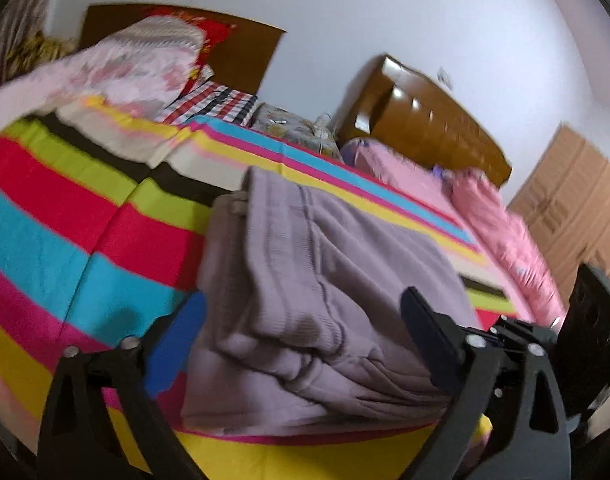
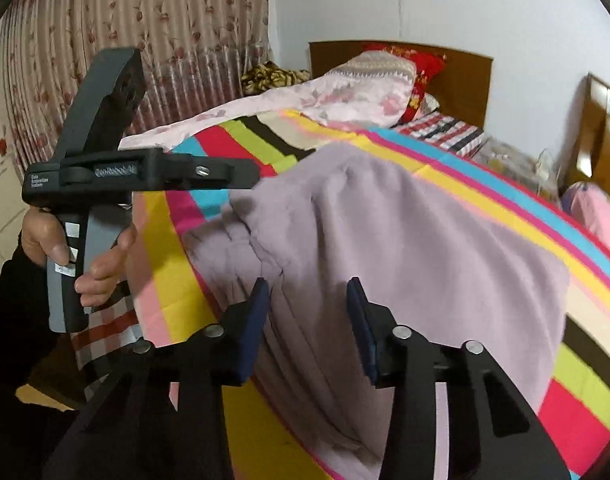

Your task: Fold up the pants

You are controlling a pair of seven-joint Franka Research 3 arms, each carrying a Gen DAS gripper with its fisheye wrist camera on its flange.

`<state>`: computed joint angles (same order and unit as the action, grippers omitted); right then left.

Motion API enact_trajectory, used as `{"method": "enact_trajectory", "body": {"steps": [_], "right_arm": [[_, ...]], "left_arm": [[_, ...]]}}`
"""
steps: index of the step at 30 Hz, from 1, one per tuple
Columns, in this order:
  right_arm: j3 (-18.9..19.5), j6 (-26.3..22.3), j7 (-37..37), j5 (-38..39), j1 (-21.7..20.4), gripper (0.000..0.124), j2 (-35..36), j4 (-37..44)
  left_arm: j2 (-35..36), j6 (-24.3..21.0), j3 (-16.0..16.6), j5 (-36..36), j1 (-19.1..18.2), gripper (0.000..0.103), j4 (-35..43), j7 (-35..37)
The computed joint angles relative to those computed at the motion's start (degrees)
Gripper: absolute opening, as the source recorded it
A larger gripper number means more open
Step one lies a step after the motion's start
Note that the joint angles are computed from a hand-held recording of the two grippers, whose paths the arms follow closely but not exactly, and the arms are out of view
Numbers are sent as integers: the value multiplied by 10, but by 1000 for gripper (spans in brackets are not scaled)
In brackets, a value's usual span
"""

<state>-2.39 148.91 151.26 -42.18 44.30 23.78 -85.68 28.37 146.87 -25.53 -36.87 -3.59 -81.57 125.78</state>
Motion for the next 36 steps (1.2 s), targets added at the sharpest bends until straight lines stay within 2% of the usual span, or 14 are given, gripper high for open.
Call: {"method": "enact_trajectory", "body": {"steps": [1, 4, 5, 7, 10, 13, 17, 18, 21, 25, 28, 30, 32, 36], "right_arm": [[3, -1, -8, 6, -2, 39, 6, 6], [8, -21, -40, 33, -7, 39, 28, 32], [6, -29, -44, 37, -3, 38, 33, 37], [-2, -26, -37, 33, 4, 38, 26, 24], [-22, -29, 8, -25, 31, 38, 6, 1], [-4, -8, -1, -35, 16, 38, 2, -6], [8, -4, -26, 5, 2, 27, 17, -9], [2, 14, -10, 1, 4, 12, 12, -19], [-8, 22, 0, -21, 16, 11, -1, -24], [-2, 22, -4, -37, 15, 12, -11, -26], [16, 11, -49, 1, 1, 12, 11, -15], [12, 25, -51, 14, 2, 14, 18, -18], [16, 41, -60, 43, -6, 19, 11, -25], [7, 52, -67, 57, -1, 26, 4, -26]], "left_arm": [[5, -6, 7, 19, -10, 79, 7, -6], [20, -19, 30, 81, -37, 60, 27, -33], [23, -13, 38, 104, -46, 57, 27, -44], [29, -17, 27, 108, -35, 54, 31, -39], [27, -18, 15, 101, -21, 54, 28, -32], [17, 2, 16, 110, -23, 48, 13, -26], [18, 15, 20, 129, -26, 26, 10, -41], [16, 18, 17, 126, -22, 22, 8, -39], [-2, 36, -3, 94, 3, 14, -10, -9], [-21, 33, -3, 71, 12, 14, -25, 4], [-7, 10, 21, 92, -4, 14, -17, -31], [5, 3, 22, 88, -3, 16, -12, -46], [9, 4, 21, 83, 1, 22, -9, -55], [3, 18, 34, 105, -3, 51, -14, -83]]}}
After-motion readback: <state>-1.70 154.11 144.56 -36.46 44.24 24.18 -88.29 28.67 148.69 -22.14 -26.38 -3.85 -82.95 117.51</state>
